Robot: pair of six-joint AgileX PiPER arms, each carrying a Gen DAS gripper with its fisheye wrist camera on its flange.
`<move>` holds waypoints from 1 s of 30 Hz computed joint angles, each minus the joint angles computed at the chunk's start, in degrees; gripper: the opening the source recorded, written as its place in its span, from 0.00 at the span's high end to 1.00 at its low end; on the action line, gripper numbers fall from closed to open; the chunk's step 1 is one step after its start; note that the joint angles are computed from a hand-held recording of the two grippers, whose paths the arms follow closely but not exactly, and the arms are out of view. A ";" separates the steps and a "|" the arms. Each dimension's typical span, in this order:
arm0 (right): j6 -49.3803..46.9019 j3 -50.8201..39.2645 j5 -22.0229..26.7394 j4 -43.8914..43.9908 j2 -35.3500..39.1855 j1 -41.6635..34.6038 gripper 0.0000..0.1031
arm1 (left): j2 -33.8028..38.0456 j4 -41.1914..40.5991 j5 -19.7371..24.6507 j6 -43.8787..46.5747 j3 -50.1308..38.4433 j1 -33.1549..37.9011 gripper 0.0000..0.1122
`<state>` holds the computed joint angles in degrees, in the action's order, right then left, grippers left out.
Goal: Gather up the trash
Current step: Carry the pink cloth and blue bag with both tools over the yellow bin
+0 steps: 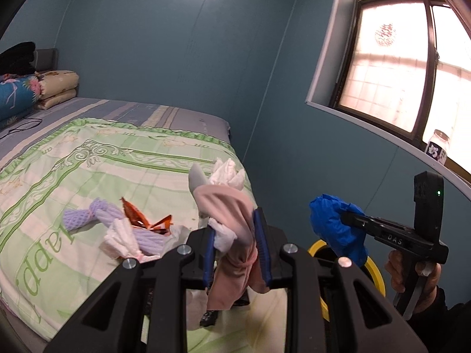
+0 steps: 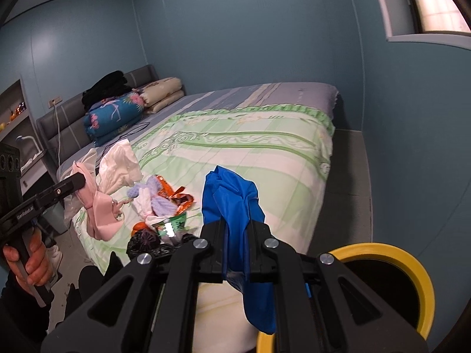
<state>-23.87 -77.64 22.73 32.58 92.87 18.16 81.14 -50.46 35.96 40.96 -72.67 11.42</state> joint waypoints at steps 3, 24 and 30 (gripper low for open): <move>-1.54 1.80 -0.64 1.90 -1.45 -1.83 0.93 | 0.88 1.71 -0.36 -1.44 -0.99 -3.09 0.80; -3.58 8.66 -4.80 4.47 -6.83 -9.75 0.93 | 9.74 6.11 -1.36 -7.14 -9.69 -19.41 0.80; -0.32 10.91 -6.59 1.51 -8.28 -10.57 0.93 | 12.59 4.26 -1.47 -6.51 -11.82 -22.68 0.80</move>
